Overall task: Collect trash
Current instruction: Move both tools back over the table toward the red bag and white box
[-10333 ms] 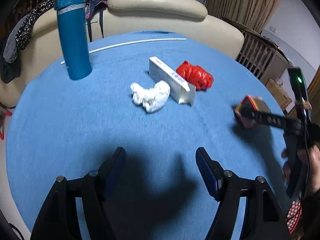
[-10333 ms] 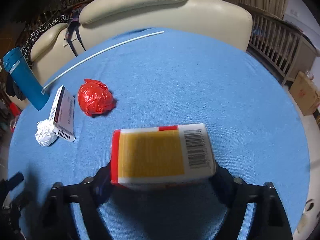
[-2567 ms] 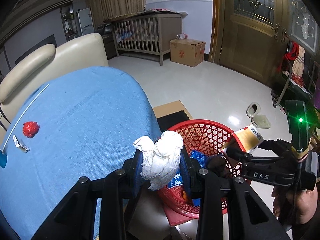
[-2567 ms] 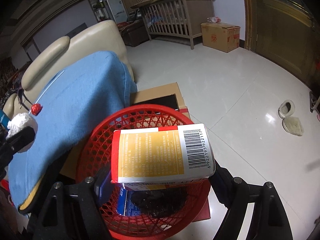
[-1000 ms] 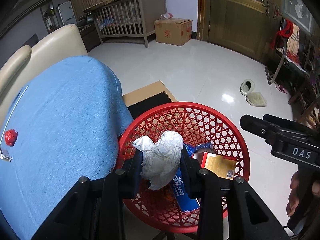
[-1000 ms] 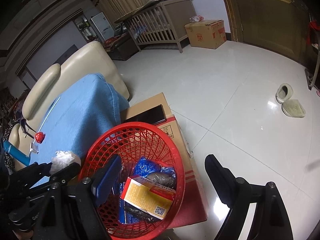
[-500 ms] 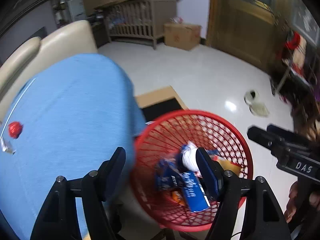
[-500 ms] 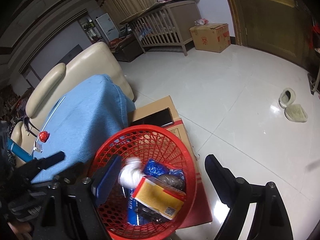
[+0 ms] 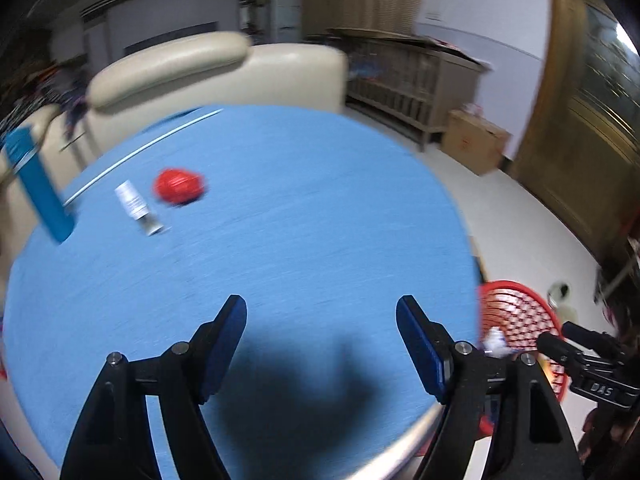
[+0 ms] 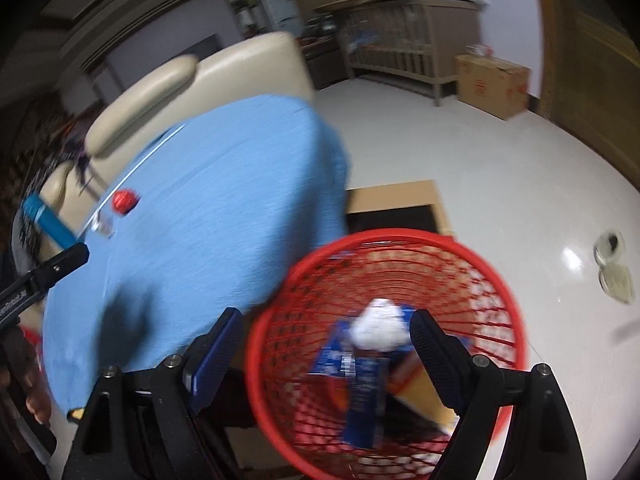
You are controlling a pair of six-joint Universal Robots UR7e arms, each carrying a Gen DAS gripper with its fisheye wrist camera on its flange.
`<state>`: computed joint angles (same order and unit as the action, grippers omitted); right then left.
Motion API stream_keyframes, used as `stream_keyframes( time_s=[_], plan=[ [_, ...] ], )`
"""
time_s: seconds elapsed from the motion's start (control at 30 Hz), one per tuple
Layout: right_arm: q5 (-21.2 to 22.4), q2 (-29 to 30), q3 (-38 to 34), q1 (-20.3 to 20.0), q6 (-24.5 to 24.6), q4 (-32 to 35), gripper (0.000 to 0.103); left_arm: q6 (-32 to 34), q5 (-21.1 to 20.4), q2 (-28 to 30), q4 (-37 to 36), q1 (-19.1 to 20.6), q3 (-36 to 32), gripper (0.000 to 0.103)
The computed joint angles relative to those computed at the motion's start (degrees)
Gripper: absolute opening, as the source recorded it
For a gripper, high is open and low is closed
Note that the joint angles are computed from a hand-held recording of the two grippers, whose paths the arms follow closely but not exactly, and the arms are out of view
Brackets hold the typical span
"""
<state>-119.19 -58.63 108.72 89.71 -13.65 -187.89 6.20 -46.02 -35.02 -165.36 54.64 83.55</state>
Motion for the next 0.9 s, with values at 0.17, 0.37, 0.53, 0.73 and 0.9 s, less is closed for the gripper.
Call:
stream_keyframes(
  time_s=[0.17, 0.37, 0.53, 0.73, 0.9],
  plan=[
    [-1.2, 5.26, -5.64, 3.6, -2.67, 4.83, 0.088, -3.07, 3.22, -2.98, -1.81, 3.15, 2.78, 0.078],
    [-2.53, 11.97, -13.11, 6.7, -5.28, 11.38, 0.088, -5.25, 5.68, -5.16, -2.39, 6.27, 3.65, 0.078],
    [-3.8, 18.23, -21.33, 9.02, -7.89, 17.16, 0.088, -5.51, 7.41, -6.87, -4.29, 8.21, 4.79, 0.078],
    [-3.6, 26.73, -34.87, 10.42, -9.95, 26.55, 0.087, -7.1, 8.88, -7.74, -3.44, 10.49, 4.54, 0.078],
    [-3.0, 33.68, -48.27, 11.03, -10.76, 33.84, 0.088, -8.2, 9.26, -8.47, -2.75, 11.65, 4.61, 0.078]
  ],
)
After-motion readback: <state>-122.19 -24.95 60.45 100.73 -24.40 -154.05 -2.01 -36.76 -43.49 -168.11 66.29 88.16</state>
